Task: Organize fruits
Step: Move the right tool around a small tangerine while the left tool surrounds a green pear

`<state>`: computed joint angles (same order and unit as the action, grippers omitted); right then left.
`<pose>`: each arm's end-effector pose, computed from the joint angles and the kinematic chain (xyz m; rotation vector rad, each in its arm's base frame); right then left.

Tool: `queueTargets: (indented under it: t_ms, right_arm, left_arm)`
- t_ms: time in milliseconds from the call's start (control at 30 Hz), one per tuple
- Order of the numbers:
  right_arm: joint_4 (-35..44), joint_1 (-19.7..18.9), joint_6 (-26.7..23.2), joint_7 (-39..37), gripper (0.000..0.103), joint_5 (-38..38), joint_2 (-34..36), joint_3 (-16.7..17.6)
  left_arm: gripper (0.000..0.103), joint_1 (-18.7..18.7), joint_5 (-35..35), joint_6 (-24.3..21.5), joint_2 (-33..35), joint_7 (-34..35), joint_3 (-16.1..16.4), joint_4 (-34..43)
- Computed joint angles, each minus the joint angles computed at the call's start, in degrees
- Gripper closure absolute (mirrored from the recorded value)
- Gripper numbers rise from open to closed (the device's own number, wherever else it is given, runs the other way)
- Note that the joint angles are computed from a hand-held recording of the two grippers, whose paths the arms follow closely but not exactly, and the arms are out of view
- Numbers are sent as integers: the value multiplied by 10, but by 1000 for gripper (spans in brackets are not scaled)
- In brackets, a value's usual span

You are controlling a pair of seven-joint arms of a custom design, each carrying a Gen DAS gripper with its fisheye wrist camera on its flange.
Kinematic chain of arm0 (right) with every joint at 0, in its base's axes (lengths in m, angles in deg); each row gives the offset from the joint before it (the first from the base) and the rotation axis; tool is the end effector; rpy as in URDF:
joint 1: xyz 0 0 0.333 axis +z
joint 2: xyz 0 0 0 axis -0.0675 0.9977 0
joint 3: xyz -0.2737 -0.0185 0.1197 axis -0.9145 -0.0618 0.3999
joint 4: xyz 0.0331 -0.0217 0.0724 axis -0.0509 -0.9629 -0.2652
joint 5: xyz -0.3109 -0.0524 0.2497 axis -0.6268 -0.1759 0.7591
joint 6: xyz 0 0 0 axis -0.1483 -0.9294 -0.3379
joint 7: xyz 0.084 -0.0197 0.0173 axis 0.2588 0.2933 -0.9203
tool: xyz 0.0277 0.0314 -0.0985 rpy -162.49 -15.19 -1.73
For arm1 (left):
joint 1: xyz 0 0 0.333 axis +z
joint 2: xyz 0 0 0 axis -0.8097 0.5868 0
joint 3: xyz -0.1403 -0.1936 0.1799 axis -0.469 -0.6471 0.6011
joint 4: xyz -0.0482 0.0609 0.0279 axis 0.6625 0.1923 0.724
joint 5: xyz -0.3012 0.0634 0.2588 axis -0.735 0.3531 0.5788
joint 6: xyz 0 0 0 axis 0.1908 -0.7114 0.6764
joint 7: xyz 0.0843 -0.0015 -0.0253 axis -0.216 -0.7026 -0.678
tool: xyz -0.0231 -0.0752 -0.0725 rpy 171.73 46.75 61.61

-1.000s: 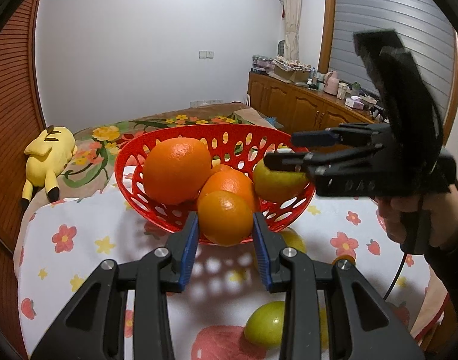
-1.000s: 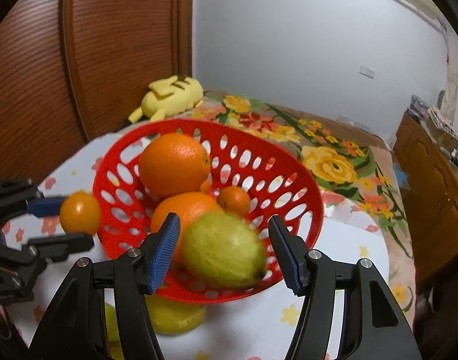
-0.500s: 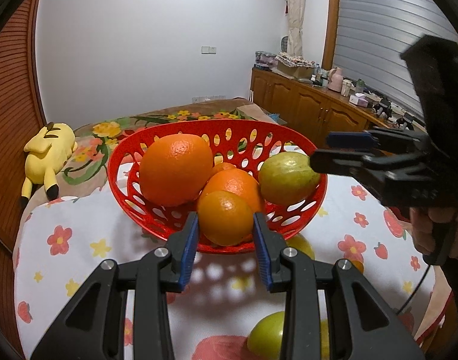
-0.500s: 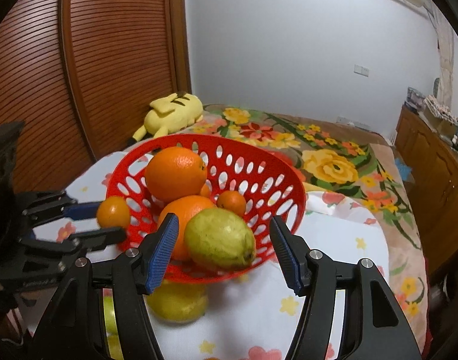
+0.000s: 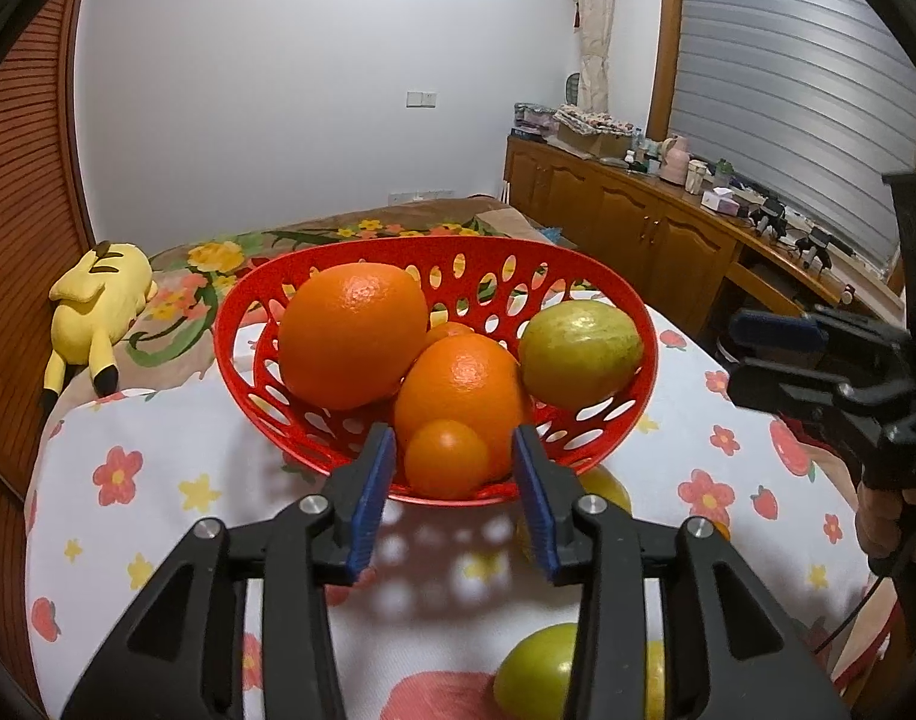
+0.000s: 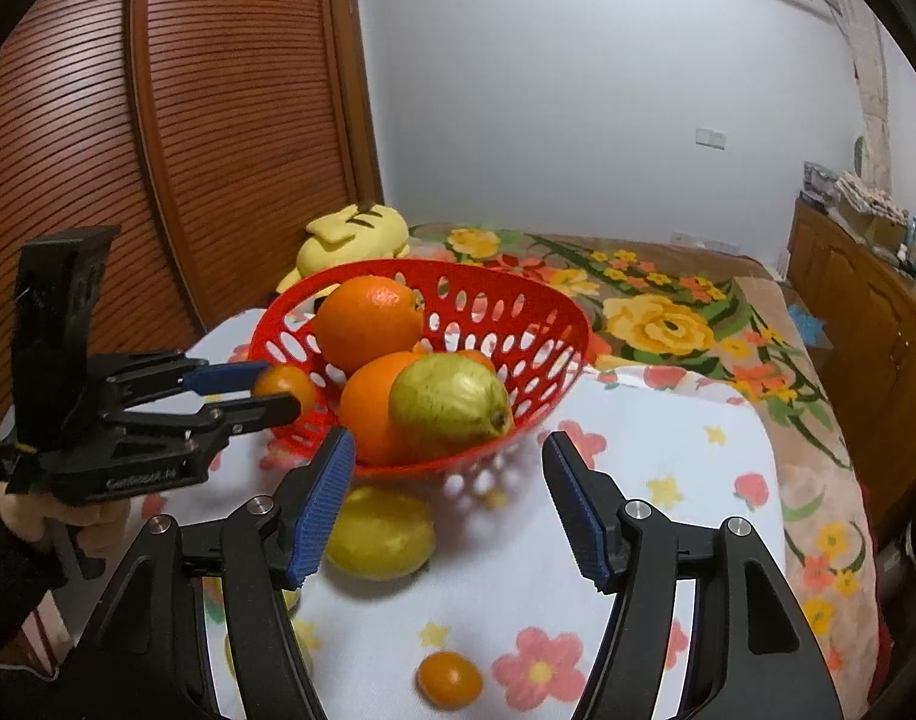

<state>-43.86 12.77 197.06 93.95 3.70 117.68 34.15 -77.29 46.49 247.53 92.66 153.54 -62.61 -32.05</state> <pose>0.7062 0.3760 0.3325 -1.9783 1.0896 -0.4483 0.6901 -0.2425 0.2997 -1.5696 1.8996 -1.0222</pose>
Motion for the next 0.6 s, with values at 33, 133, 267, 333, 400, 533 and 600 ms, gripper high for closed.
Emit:
queueTargets:
  t_ms: [33, 133, 267, 333, 400, 533, 600]
  right_arm:
    - [-17, -3, 10, 1, 35, 2, -8, 2]
    - [-76, -14, 47, 17, 33, 2, -36, 5]
    - [-137, -20, 82, 47, 33, -15, -61, 2]
    - [-162, -14, 93, 68, 32, -26, -73, -11]
    - [-184, -13, 106, 86, 32, -38, -81, -16]
    - [-207, 0, 120, 127, 32, -56, -89, -38]
    - [-209, -12, 116, 137, 32, -70, -84, -26]
  left_arm:
    - [56, -2, -1, 4, -3, -1, 2, -6]
    - [53, 13, -4, 25, -21, 6, -20, -36]
    - [49, 34, -14, 55, -45, 23, -54, -83]
    - [48, 43, -19, 66, -55, 32, -68, -105]
    - [48, 47, -25, 72, -59, 40, -78, -118]
    - [48, 69, -29, 87, -64, 47, -111, -142]
    - [47, 80, -29, 90, -62, 47, -126, -148]
